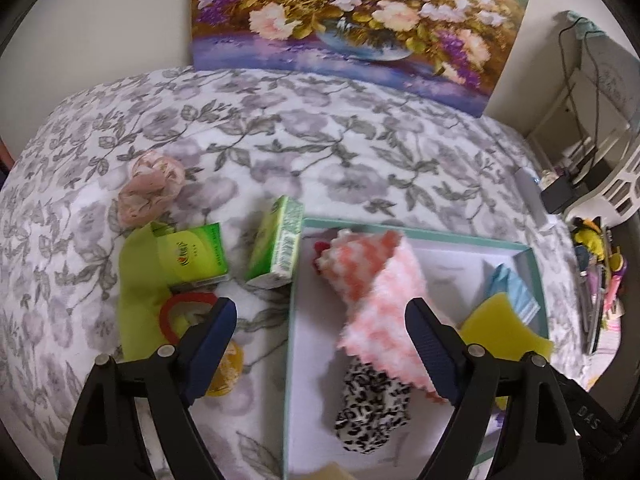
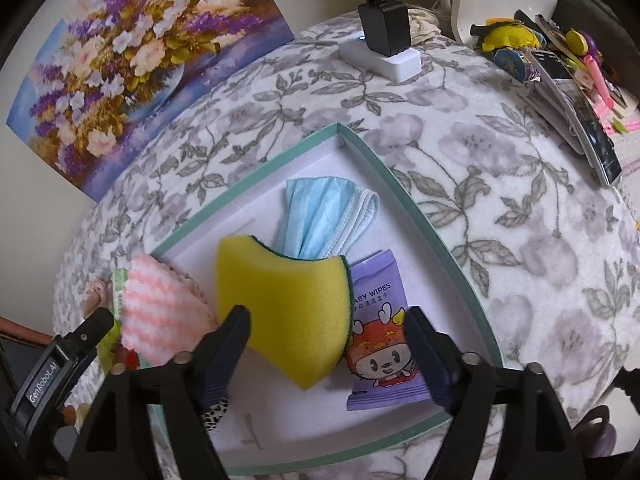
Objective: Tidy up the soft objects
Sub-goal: 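Carry sponge and cloth into the tray and open both tools, then move both open tools back from the tray to the pile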
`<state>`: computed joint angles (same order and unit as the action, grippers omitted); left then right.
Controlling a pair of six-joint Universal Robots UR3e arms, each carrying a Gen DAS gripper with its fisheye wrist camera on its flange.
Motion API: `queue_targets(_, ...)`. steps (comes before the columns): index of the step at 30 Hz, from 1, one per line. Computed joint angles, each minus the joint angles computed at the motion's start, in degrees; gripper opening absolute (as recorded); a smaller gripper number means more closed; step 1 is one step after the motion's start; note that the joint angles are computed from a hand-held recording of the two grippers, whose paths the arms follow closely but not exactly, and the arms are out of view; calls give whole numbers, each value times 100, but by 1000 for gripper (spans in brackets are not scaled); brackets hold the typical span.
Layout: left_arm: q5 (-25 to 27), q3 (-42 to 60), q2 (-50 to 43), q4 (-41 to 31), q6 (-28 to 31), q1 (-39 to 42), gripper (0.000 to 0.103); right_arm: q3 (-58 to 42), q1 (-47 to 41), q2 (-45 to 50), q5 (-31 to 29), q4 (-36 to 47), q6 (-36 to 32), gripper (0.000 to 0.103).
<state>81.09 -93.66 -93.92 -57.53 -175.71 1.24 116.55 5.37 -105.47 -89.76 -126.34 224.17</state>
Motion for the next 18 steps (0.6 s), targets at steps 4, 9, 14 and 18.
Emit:
queue_targets(4,240,47,-99,-109,-36,-22,87,-150,106,135,-201,157,-31,98)
queue_targets(9,529,182,-224,-345,-76,-49,87,-325,232,261,-432,322,-48,103)
queue_targets(14,744,291,-257,-532,-60,-62,87,-445,343,313,-609,425,-36,103)
queue_targets(18,877,404,-273,-753,-93,-7,87,-579,463,418,-753,504,-37,103)
